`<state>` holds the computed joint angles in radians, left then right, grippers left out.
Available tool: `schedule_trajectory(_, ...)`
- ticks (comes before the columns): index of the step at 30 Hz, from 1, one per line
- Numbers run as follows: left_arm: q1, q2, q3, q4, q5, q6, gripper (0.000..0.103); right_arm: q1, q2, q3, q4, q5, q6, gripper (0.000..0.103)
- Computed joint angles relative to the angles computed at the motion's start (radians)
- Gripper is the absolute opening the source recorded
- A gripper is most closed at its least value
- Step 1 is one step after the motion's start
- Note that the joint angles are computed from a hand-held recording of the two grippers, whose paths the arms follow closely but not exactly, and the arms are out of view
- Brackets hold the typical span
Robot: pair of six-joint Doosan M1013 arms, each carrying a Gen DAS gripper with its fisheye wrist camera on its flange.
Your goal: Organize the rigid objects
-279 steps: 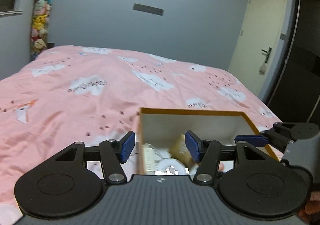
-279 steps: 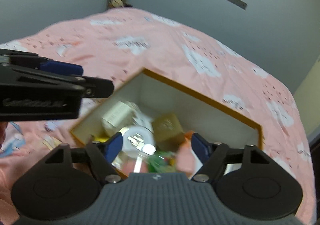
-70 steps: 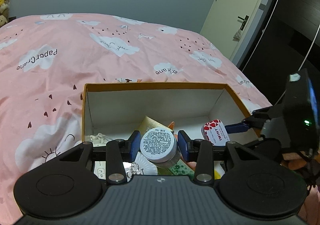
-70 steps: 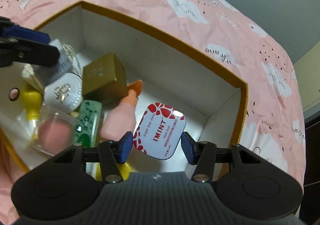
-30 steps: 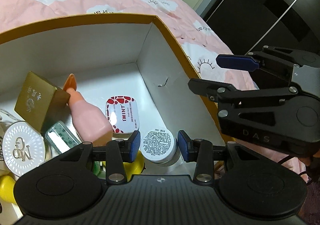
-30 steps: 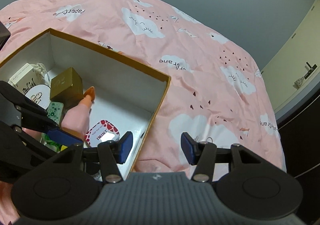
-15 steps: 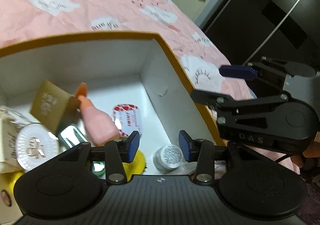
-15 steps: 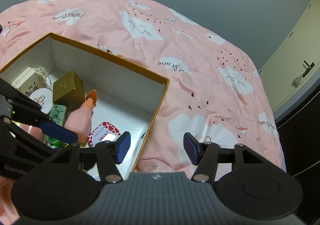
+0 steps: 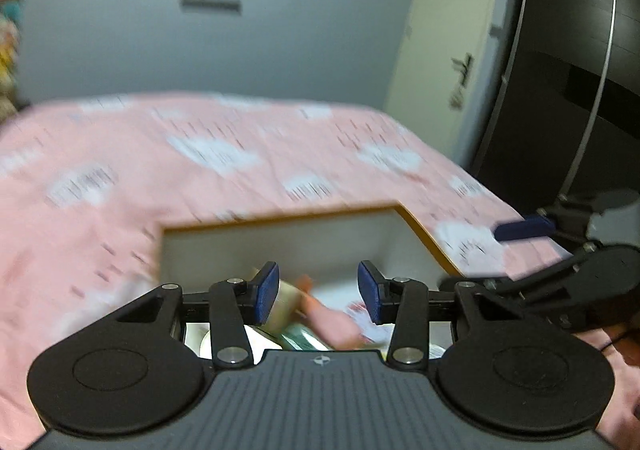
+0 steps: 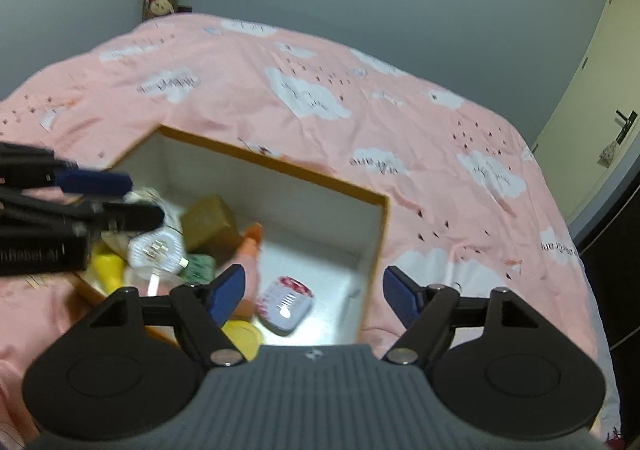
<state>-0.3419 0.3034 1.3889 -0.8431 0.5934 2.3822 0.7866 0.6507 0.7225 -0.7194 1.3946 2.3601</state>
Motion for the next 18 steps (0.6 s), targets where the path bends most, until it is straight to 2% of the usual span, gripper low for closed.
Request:
schedule_trajectory(4,0.017,-0.058,0.073,-0.108,-0.140,0.149,0.065,0.038,0.015,-0.023,-0.042,-0.043,0.074,0.084)
schedule_trajectory(10,0.045,-0.121,0.156,-0.225,-0.262,0.278,0.069,0.097,0.051,-0.056,-0.136,-0.079,0.144,0.085)
schedule_trajectory(12,0.054,-0.138,0.179,-0.241,-0.289,0.300,0.070,0.113,0.058,-0.060,-0.146,-0.091,0.198,0.086)
schedule_trajectory(14,0.064,-0.153,0.206,-0.321,-0.305,0.384,0.075,0.126,0.062,-0.060,-0.153,-0.103,0.262,0.088)
schedule_trajectory(16,0.071,-0.170,0.239,-0.404,-0.331,0.480,0.084,0.137,0.064,-0.051,-0.173,-0.116,0.332,0.089)
schedule_trajectory(18,0.077,-0.182,0.263,-0.387,-0.344,0.476,0.087,0.151,0.072,-0.050,-0.212,-0.108,0.395,0.093)
